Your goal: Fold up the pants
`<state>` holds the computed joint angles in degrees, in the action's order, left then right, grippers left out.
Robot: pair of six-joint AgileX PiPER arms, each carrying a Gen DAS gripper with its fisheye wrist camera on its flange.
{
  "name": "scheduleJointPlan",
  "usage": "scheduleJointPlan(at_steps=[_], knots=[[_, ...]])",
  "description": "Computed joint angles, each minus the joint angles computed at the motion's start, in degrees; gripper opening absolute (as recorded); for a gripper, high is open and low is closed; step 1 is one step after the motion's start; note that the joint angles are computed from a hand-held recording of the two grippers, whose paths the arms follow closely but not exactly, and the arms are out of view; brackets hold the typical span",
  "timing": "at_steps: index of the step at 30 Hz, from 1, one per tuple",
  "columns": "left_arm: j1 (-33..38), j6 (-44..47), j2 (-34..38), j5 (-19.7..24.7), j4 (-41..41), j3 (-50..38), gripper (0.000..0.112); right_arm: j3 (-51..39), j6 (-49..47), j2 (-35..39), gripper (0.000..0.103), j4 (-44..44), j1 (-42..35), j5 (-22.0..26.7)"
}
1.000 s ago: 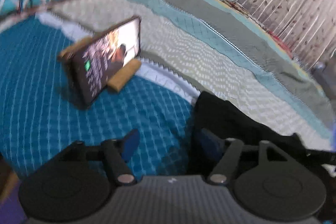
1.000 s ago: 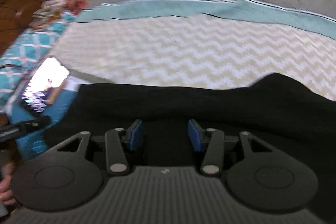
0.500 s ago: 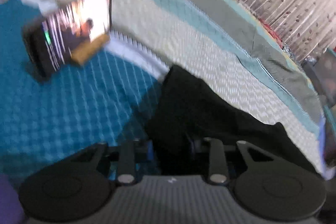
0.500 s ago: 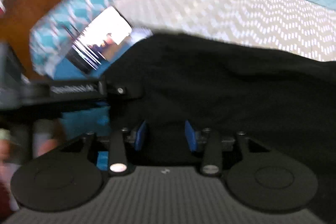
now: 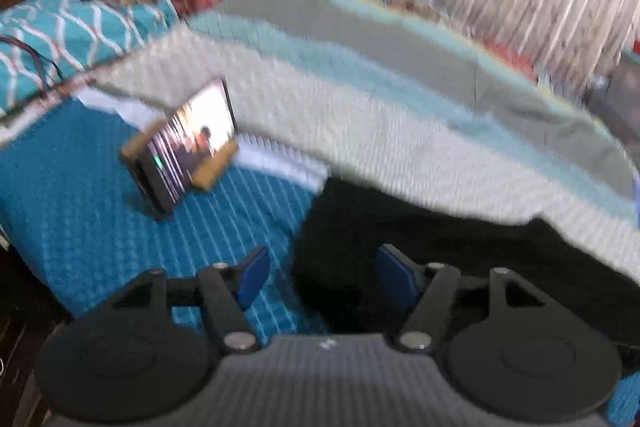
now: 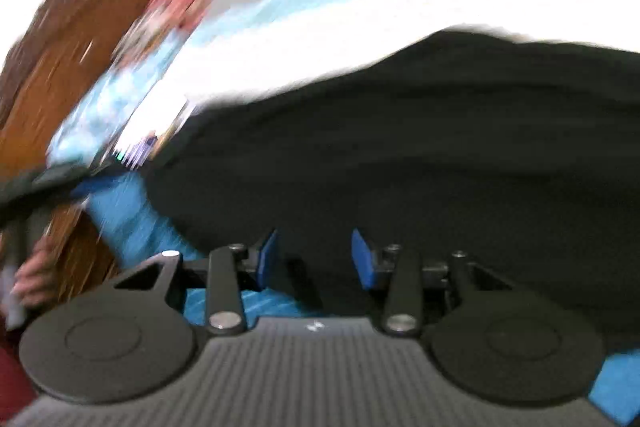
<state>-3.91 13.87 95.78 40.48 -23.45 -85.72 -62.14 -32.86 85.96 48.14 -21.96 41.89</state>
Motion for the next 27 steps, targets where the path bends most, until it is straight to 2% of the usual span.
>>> scheduleJointPlan(at_steps=[3,6,9,10,11,13,15,17,19,21,23,25,26,27], knots=[[-3.0,-1.2,0.8,0.8,1.1,-3.9,0.062,3.5,-0.8,-3.1,0.045,4.5,-11.6,-1.6],[-9.7,-0.8,3.8,3.5,1.9,-8.4,0.061,5.1,-2.7,-3.0,0.045,8.1,-21.1,-1.9],[-17.7,3.4,7.5,3.7,1.4,-11.3,0.061,7.4,-1.1,-2.9,0.043,3.7,-26.8,-5.8],[-20.5,2.4,9.3,4.3,3.7,-12.9,0.061,8.2,-1.1,-2.8,0.028,3.0,-28.8,-6.2],[-22.9,1.1,11.3,5.9,5.4,-15.0,0.060,8.9,-2.0,-2.8,0.006,4.5,-32.1,-4.3],[-26.3,0.4,15.8,11.3,5.3,-20.5,0.060,11.7,-5.3,-4.7,0.005,10.8,-39.2,-0.9],[-29.6,1.8,17.5,12.6,5.7,-21.8,0.060,15.3,-8.3,-8.7,0.014,14.6,-42.7,-2.7],[-32.6,3.8,18.3,12.1,7.1,-21.9,0.060,16.2,-8.6,-10.6,0.038,14.3,-45.0,-5.0],[-35.2,5.8,19.5,12.4,7.8,-22.5,0.061,16.2,-10.0,-10.0,0.039,16.7,-48.1,-4.1],[-36.6,6.4,21.3,13.4,8.2,-24.0,0.061,16.2,-12.0,-8.2,0.047,20.3,-51.9,-2.4],[-37.5,4.5,24.3,16.7,9.1,-28.0,0.061,16.4,-15.2,-6.1,0.065,26.0,-53.4,-2.7],[-37.7,1.8,27.9,20.5,9.8,-32.4,0.061,15.7,-17.3,-2.8,0.066,29.8,-54.1,-2.7],[-37.6,0.9,29.2,21.4,9.8,-34.1,0.061,15.1,-19.2,-0.8,0.066,31.9,-55.1,-1.3],[-37.3,0.7,29.8,21.5,9.4,-34.8,0.061,13.5,-21.6,1.9,0.066,33.7,-58.4,2.0]])
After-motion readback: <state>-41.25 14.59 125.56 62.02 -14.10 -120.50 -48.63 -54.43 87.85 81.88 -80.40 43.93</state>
